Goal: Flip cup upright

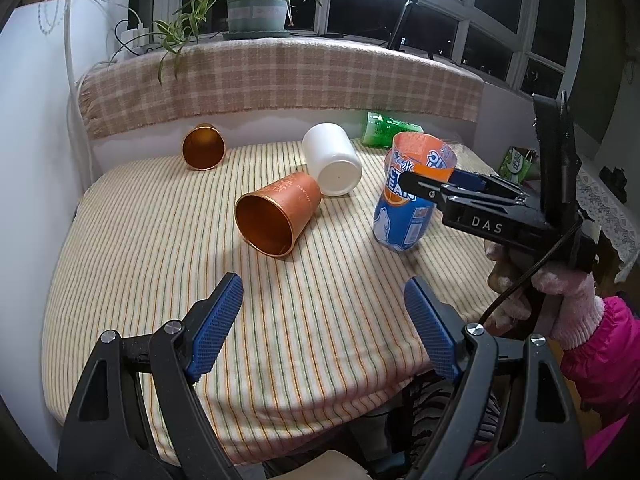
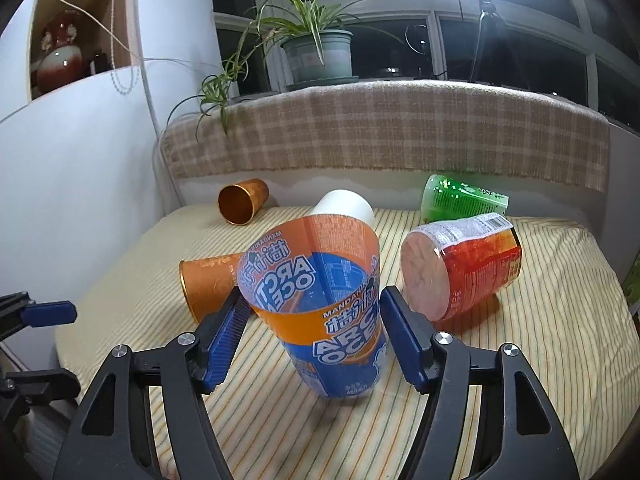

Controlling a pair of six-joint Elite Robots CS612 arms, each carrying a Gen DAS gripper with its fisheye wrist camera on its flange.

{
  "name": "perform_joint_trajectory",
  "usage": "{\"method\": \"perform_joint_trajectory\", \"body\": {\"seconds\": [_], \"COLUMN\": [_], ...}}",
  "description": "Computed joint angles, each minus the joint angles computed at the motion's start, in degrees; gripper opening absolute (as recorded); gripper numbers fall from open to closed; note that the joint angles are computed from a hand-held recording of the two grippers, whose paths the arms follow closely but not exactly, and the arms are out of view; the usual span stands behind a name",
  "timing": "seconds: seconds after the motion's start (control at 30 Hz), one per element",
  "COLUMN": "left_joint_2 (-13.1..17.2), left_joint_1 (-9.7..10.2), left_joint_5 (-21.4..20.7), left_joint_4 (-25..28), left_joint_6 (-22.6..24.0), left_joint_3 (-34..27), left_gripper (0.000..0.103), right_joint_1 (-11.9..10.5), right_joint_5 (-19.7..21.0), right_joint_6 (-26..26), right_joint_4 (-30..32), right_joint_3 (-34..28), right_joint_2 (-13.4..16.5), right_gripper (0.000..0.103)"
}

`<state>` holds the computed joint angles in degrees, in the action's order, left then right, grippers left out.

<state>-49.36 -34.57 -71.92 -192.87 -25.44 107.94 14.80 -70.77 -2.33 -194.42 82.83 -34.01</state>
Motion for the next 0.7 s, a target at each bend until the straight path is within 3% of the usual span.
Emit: {"method": "perform_joint_trajectory", "body": {"seconds": [0.17,0.43,0.53,0.7], "left_joint_2": [-0.23,-0.65,-0.54,0.02], "left_joint_1": [-0.35,-0.99,-1.34,-2.61], "left_joint_5": [0.65,2.66,4.44,11.83], "left_joint_4": [-0.36,-2.20,-4.35,-8.89], "left_joint_6": [-0.03,-0.40,-0.71,-0.45], "left_joint_3": [0.39,1.21,1.44,1.33], "left_gripper": [0.085,0.085,0.085,0.085], "right_joint_1": [0.23,0.17,0.03,0.49], "right_joint_5": [-0.71,-2.10,-3.29,-9.68], "right_joint_6": [-1.13,-0.75,0.18,0.78], "right_joint_4": [0.04,-1.28,-2.03,-5.08], "right_joint_3": [0.81,3.40,5.04,8.20], "right_joint_2": [-0.42,-1.79,-2.87,-4.96], "right_gripper": [0.076,0.080,0.080,0.080]}}
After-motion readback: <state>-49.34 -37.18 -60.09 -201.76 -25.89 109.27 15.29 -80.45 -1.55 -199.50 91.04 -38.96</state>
